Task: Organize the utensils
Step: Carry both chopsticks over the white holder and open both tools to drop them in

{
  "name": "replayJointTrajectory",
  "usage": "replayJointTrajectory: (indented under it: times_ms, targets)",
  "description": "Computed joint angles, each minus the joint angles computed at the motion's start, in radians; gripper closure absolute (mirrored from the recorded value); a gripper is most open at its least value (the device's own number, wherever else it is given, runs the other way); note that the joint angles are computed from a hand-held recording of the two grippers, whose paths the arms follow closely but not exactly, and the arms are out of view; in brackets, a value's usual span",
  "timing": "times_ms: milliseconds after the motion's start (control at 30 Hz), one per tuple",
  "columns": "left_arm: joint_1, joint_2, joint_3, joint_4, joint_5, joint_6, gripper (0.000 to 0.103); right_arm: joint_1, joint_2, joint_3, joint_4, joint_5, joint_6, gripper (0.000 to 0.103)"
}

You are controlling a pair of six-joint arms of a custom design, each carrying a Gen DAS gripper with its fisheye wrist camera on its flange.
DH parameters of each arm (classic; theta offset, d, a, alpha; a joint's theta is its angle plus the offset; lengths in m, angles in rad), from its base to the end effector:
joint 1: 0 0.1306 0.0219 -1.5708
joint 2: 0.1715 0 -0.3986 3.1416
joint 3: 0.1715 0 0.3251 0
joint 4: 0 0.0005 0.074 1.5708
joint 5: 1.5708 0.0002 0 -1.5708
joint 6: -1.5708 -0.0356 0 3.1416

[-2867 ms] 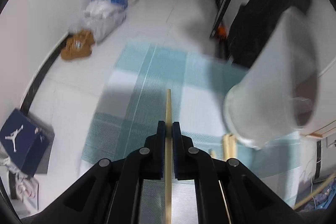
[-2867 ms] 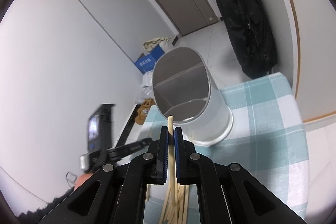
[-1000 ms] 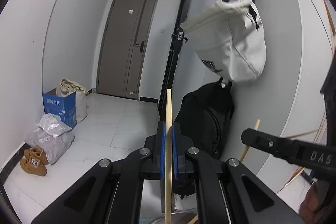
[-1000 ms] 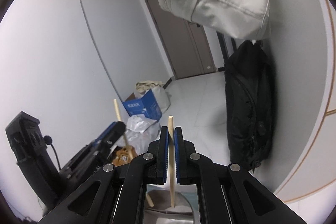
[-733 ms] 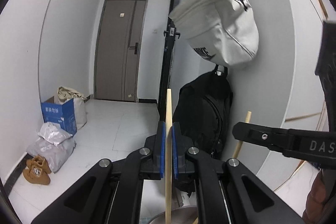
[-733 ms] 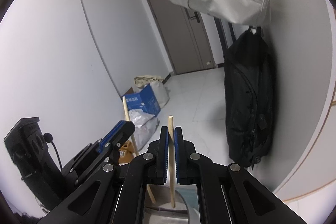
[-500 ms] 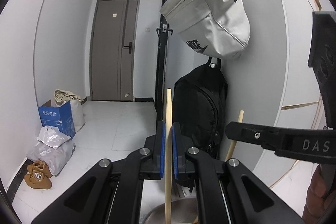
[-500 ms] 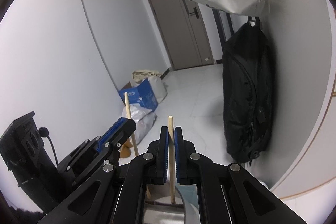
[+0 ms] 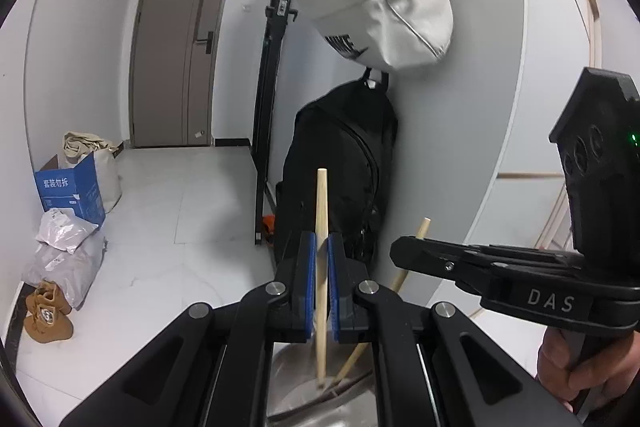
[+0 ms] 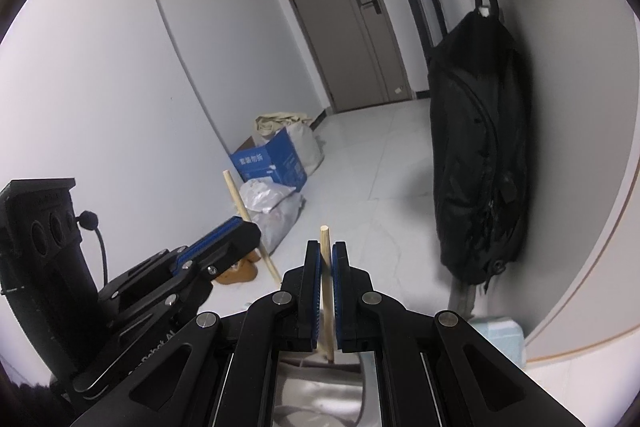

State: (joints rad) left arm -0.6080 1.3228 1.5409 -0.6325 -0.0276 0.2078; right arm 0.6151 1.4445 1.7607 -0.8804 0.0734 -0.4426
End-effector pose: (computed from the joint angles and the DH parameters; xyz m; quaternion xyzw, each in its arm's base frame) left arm 0.3360 -0.2333 0.5541 0.1591 0.8222 -0.2062 0.5062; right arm 0.3622 0.2521 0.5712 -0.0578 0.8737 0.2154 0.4324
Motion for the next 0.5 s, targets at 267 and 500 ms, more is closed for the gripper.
replayJointTrajectory:
  times_ms: [267,500]
  targets:
    - [0.008,0.001,0.045,-0.103,0.061,0.002,0.101,0.006,-0.009,-0.016,-0.02,-0.013,-0.03,0.095]
    - [0.017,-0.035,0.076,-0.139,0.052,0.06,0.059,0.017,-0.045,-0.024,-0.035,0.003,-0.052,0.07]
